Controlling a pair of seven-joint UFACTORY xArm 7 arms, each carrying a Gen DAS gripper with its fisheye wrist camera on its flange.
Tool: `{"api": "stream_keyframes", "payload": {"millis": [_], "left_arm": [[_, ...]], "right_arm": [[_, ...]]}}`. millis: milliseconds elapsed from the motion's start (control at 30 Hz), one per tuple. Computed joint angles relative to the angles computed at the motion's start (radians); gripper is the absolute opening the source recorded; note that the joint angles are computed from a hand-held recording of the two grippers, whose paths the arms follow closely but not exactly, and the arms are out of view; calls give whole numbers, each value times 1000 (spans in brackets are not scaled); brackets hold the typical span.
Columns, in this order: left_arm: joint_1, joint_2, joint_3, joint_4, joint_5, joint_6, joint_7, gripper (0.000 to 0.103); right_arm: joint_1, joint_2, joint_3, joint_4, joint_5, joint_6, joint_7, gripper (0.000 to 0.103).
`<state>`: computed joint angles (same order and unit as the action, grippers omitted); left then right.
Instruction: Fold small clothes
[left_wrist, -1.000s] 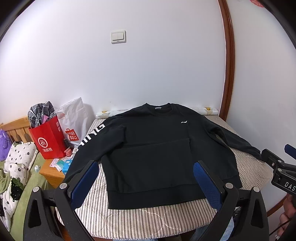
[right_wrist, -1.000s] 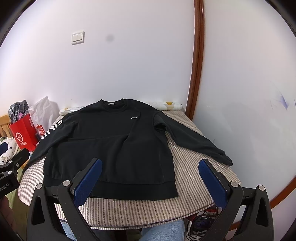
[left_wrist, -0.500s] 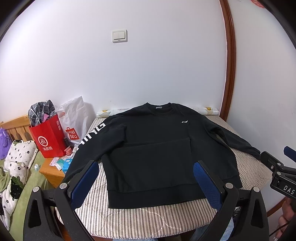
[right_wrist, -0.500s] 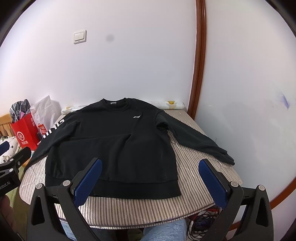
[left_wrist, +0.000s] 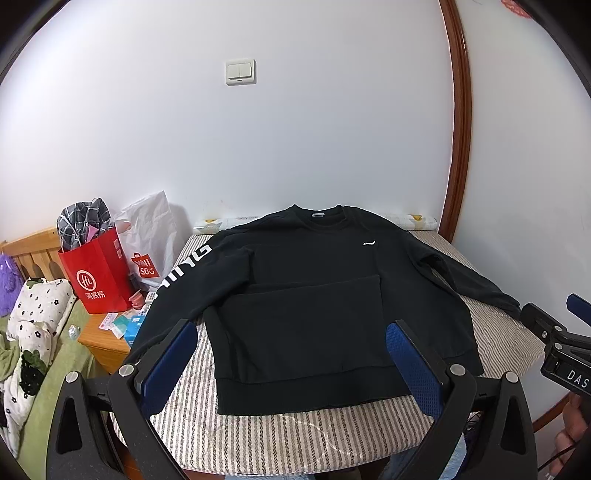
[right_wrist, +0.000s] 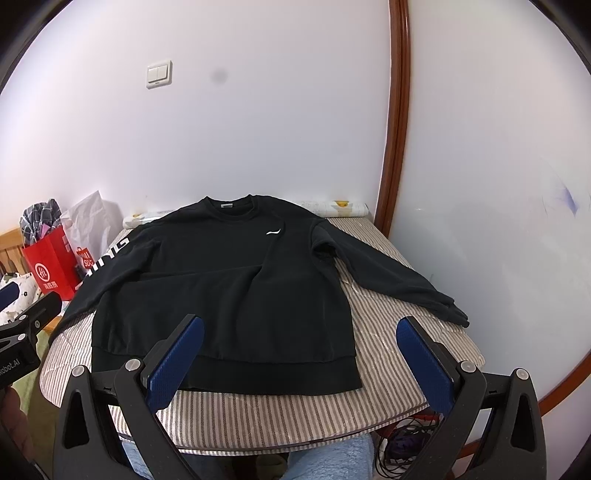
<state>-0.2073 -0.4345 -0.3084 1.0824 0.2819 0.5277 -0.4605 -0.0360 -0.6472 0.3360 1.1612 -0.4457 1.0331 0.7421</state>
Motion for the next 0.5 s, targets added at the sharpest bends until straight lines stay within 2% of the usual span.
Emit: {"api": "stream_keyframes", "payload": {"millis": [500], "left_arm": [[-3,-9,17,-21,-17,-23,14,103]], "right_arm": [[-2,11,0,14,-4,4,6,103]]}}
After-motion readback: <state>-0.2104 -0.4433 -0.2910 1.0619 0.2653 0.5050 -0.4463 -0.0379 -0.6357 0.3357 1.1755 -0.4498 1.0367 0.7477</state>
